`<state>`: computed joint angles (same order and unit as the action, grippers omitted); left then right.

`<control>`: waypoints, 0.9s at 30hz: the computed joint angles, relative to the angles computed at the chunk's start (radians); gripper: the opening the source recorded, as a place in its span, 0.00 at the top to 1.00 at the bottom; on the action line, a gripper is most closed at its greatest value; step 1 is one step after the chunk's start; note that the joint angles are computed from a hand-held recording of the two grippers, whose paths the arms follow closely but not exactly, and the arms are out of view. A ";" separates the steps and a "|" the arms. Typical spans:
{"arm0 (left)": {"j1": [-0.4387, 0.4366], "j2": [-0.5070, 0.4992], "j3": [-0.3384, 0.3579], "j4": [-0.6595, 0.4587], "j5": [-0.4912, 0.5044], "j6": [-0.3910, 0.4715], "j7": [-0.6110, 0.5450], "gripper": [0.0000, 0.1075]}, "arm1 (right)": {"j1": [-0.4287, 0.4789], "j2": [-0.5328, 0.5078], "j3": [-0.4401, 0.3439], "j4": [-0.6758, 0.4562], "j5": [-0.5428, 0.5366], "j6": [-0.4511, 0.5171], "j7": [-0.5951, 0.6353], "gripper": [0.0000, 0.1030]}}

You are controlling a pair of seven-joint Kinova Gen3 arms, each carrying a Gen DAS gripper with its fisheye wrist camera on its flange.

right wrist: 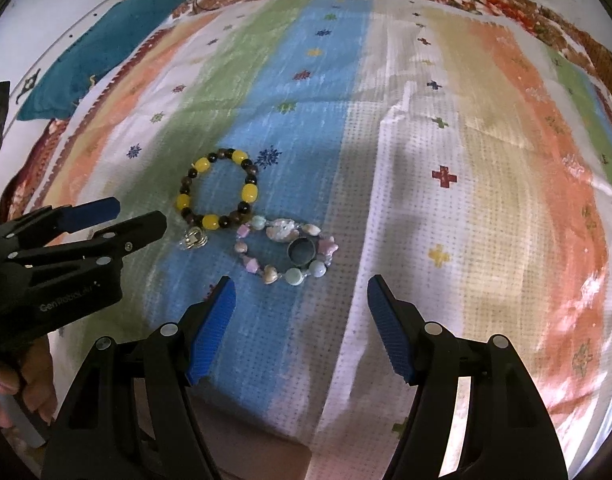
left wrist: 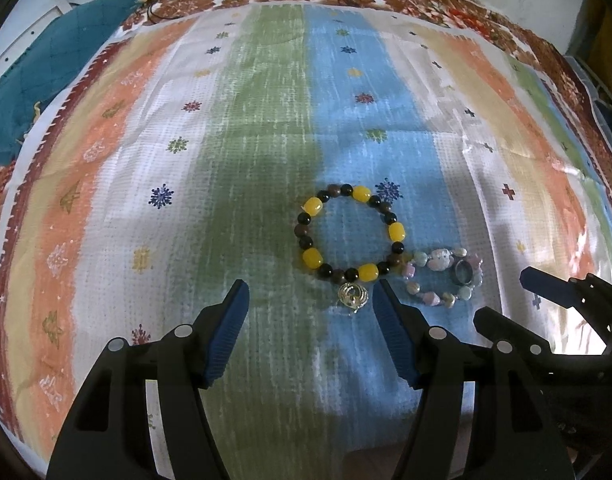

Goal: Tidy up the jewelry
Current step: 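Move both tools toward the yellow-black bracelet and the white pearl bracelet, then lower left tool onto yellow-black bracelet while right tool lowers onto pearl bracelet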

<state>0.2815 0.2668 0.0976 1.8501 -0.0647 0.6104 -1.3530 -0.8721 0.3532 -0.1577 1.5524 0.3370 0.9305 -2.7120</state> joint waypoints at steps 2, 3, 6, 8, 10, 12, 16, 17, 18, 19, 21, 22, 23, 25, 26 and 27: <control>0.001 0.006 -0.003 -0.004 -0.003 -0.002 0.005 0.40 | 0.005 0.006 0.001 0.000 -0.003 -0.003 0.001 0.34; 0.003 0.010 -0.004 -0.007 -0.006 -0.003 0.008 0.40 | 0.007 0.009 0.002 0.000 -0.004 -0.004 0.003 0.34; 0.004 0.023 -0.009 -0.013 -0.014 -0.002 0.014 0.40 | 0.025 0.015 -0.001 0.005 -0.028 -0.023 0.019 0.34; -0.003 0.031 -0.006 -0.016 -0.007 0.000 0.008 0.40 | 0.032 0.017 0.001 0.009 -0.041 -0.037 0.023 0.34; -0.010 0.038 -0.003 -0.019 0.003 0.001 -0.003 0.40 | 0.031 0.024 0.006 0.003 -0.042 -0.034 0.026 0.34; -0.009 0.043 -0.004 -0.021 0.003 -0.002 -0.006 0.40 | 0.028 0.031 0.010 -0.006 -0.041 -0.025 0.025 0.34; -0.007 0.053 -0.007 -0.026 0.005 -0.005 -0.006 0.40 | 0.018 0.046 0.019 -0.028 -0.028 0.001 0.029 0.34; -0.008 0.058 -0.007 -0.030 0.004 -0.005 -0.009 0.40 | 0.020 0.049 0.020 -0.031 -0.029 0.003 0.031 0.34; -0.011 0.063 -0.004 -0.034 0.007 -0.004 -0.018 0.40 | 0.025 0.051 0.020 -0.030 -0.034 0.001 0.035 0.34; -0.014 0.067 -0.002 -0.036 0.009 -0.005 -0.026 0.40 | 0.033 0.053 0.018 -0.029 -0.043 -0.003 0.043 0.34; -0.011 0.074 -0.008 -0.040 0.005 -0.007 -0.027 0.40 | 0.047 0.061 0.014 -0.032 -0.059 -0.004 0.068 0.34; -0.012 0.078 -0.009 -0.043 0.007 -0.008 -0.028 0.40 | 0.048 0.063 0.014 -0.035 -0.062 -0.001 0.076 0.34; -0.014 0.081 -0.008 -0.045 0.010 -0.010 -0.029 0.40 | 0.045 0.068 0.016 -0.043 -0.059 0.008 0.085 0.34; -0.023 0.088 -0.005 -0.047 0.025 -0.018 -0.036 0.40 | 0.039 0.079 0.020 -0.061 -0.053 0.028 0.100 0.34; -0.029 0.091 -0.002 -0.047 0.034 -0.020 -0.042 0.40 | 0.036 0.087 0.021 -0.074 -0.048 0.043 0.113 0.34; -0.033 0.092 0.001 -0.046 0.042 -0.024 -0.048 0.40 | 0.032 0.093 0.023 -0.082 -0.044 0.052 0.122 0.34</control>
